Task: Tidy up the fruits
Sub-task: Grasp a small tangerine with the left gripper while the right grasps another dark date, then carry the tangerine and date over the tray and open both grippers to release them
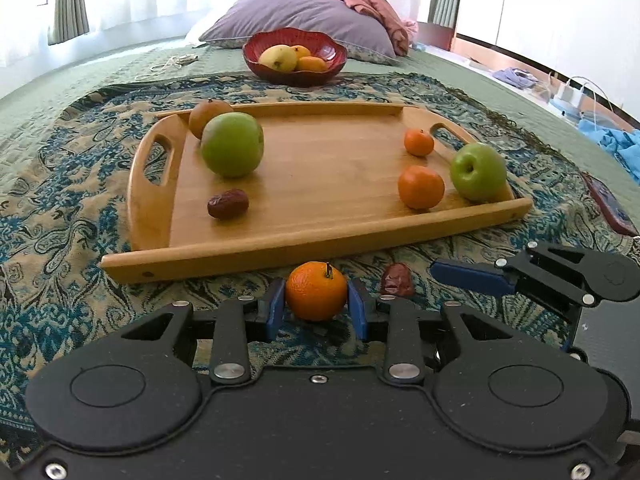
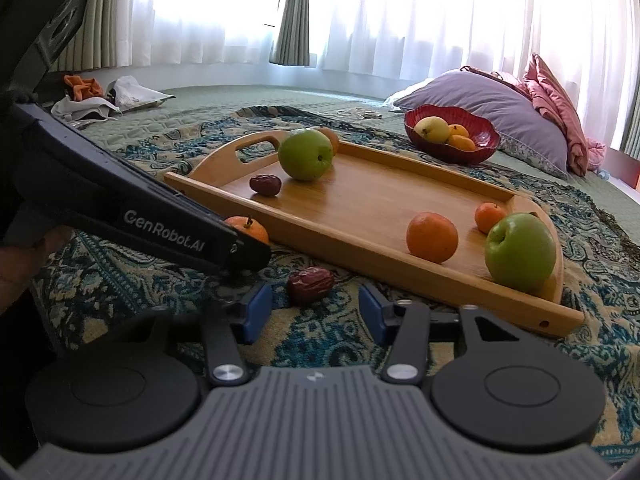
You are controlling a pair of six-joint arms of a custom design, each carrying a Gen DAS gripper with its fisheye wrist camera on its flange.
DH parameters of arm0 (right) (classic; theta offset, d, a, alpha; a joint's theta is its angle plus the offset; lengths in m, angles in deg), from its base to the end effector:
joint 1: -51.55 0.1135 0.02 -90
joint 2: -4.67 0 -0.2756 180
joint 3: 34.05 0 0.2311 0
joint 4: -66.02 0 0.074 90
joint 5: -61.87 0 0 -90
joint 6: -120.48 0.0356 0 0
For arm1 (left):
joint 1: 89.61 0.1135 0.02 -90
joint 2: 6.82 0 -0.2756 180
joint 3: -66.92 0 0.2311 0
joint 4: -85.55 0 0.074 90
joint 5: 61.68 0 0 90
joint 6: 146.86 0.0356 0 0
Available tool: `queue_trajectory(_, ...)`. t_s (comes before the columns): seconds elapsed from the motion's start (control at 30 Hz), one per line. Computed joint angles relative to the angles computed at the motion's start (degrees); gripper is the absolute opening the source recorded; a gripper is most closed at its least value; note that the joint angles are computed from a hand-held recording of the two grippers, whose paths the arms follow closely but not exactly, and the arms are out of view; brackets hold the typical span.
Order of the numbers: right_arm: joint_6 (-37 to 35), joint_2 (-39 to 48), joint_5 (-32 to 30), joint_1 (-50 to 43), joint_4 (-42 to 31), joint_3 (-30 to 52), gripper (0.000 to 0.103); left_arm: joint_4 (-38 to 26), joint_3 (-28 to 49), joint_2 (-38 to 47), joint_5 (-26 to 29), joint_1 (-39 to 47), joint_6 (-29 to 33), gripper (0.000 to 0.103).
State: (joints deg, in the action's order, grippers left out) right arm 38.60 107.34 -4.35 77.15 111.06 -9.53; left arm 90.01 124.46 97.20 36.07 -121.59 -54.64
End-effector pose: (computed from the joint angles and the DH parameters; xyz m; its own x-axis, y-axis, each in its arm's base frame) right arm 0.2021 0.0809 0.0980 -0.5005 -0.0965 -0.8603 -0.0203 0.9948 -0.0997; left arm 0.2749 -0.1773 0.1402 -0.5438 0.3848 -0.7459 0.6313 0.7731 -0.0614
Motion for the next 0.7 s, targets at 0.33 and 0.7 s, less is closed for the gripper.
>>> queue_trajectory(0.33,2.29,0.47,1.17,0.73,-1.88,2.32,0.051,0.93,-0.17,-0.4,-1.42,0.09,-0.34,0.032)
queue_trajectory(0.7,5.97,0.48,1.29,-0.46,-4.62,4.17,0.04,1.51,-0.16,-0.38,-2.41,0.28,-1.11,0.032)
